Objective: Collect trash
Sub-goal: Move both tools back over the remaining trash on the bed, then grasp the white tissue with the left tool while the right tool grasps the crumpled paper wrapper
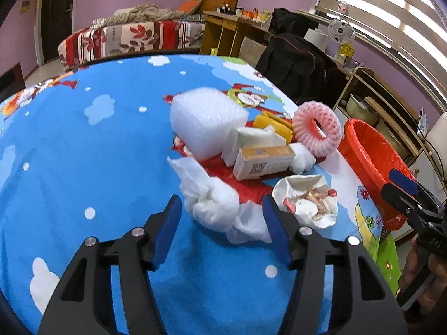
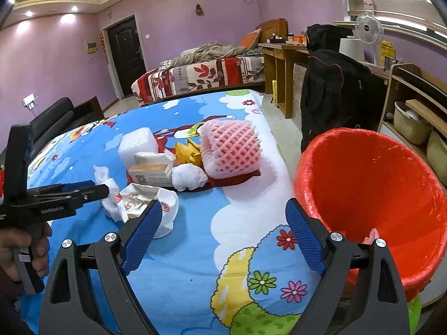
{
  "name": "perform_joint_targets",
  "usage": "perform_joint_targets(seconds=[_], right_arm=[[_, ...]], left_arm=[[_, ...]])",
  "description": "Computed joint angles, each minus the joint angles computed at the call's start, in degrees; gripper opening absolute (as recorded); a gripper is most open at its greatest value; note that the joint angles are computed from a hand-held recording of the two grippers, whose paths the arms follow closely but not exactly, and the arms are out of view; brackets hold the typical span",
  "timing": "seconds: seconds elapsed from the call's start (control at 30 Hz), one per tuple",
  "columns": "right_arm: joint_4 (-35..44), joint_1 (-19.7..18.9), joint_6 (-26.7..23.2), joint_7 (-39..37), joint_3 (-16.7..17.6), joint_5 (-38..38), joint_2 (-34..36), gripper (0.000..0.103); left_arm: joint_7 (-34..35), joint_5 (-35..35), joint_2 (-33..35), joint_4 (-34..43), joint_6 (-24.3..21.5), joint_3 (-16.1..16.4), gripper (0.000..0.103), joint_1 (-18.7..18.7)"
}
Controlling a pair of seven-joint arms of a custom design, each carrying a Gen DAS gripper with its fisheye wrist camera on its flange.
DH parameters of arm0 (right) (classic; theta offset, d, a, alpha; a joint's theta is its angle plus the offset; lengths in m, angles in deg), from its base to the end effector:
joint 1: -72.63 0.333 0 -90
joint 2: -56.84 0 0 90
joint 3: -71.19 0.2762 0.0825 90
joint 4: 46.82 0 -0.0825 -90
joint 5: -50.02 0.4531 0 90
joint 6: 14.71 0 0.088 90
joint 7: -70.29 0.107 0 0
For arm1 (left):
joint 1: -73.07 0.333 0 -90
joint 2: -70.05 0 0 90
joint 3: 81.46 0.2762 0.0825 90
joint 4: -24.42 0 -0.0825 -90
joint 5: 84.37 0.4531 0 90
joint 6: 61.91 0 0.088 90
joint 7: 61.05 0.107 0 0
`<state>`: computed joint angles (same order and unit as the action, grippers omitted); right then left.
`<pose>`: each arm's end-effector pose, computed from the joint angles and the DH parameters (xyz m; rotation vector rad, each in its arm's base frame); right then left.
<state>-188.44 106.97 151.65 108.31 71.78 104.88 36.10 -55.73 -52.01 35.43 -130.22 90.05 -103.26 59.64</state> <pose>0.4672 0.2661 0.4247 -2.0243 0.9825 -0.2879 0.3915 -0.2717 0.3834 -2.1562 1.3853 -0.7845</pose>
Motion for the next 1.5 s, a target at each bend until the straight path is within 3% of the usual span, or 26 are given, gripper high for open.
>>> perform_joint_targets(seconds=[0.6,0.97,1.5], right_arm=[[1.3,1.6,-1.7,-2.1,1.6,0.5,1.7,0.084],[3.5,1.7,-3.6,-1.3,4.1,-1.6,5.0,0.084],[7.5,-0.5,-5.4,5.3,7.0,-9.4,10.1,0.083]], left_arm=[[3.3,-4.1,1.6,-1.7,5.2,2.0,0.03,0.0],[1.4,-0.7,-0.5,-0.8,0.8,-0.6,0.029,1.1],[-0.5,2.0,-1.8,-0.3,-1.3,-0.9,0.029,0.9]])
